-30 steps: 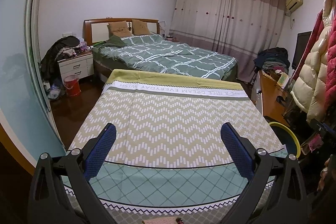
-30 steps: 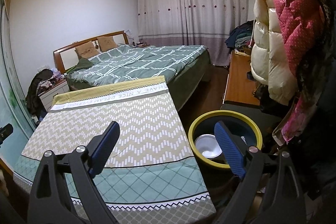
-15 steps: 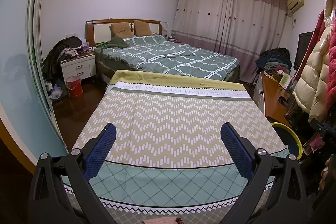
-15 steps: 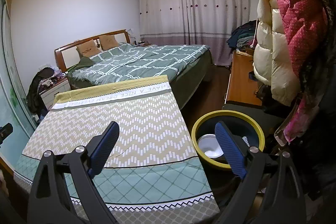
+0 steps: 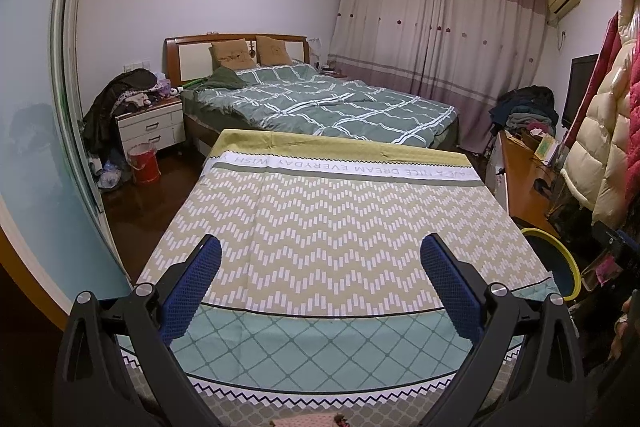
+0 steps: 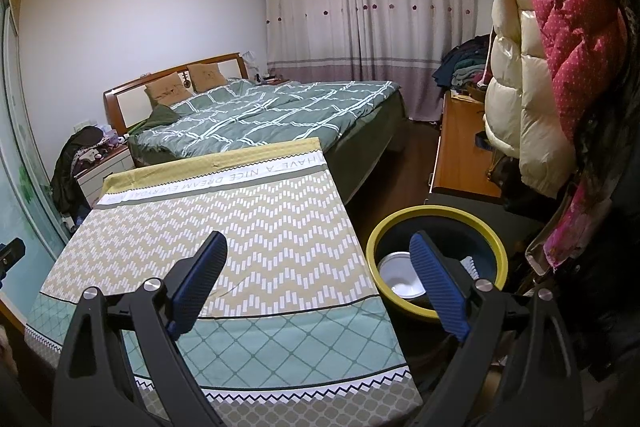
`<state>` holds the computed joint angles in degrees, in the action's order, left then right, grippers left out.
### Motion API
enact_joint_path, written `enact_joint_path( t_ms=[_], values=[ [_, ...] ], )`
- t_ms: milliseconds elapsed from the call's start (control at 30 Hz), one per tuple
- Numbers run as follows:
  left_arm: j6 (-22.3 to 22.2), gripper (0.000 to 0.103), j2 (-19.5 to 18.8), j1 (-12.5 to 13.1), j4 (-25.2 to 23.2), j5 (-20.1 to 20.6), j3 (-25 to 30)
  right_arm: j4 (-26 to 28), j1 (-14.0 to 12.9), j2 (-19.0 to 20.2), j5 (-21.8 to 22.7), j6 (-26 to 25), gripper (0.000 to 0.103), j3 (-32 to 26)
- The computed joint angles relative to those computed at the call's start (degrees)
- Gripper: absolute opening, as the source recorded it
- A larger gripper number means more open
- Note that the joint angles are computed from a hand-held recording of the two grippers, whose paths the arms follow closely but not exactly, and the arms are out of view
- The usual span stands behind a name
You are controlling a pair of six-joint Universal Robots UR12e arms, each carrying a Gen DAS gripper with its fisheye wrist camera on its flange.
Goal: Collect trash
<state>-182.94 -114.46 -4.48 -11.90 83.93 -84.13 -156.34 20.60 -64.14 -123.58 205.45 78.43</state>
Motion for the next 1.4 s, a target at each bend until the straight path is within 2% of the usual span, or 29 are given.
enact_joint_path(
  t_ms=[1400],
  values=[
    [0.0,0.098,-0.5,0.1,-0.9,-1.6,0.3,0.8,-0.1,0.6,0.6,0.7,0.088,-0.4]
  ],
)
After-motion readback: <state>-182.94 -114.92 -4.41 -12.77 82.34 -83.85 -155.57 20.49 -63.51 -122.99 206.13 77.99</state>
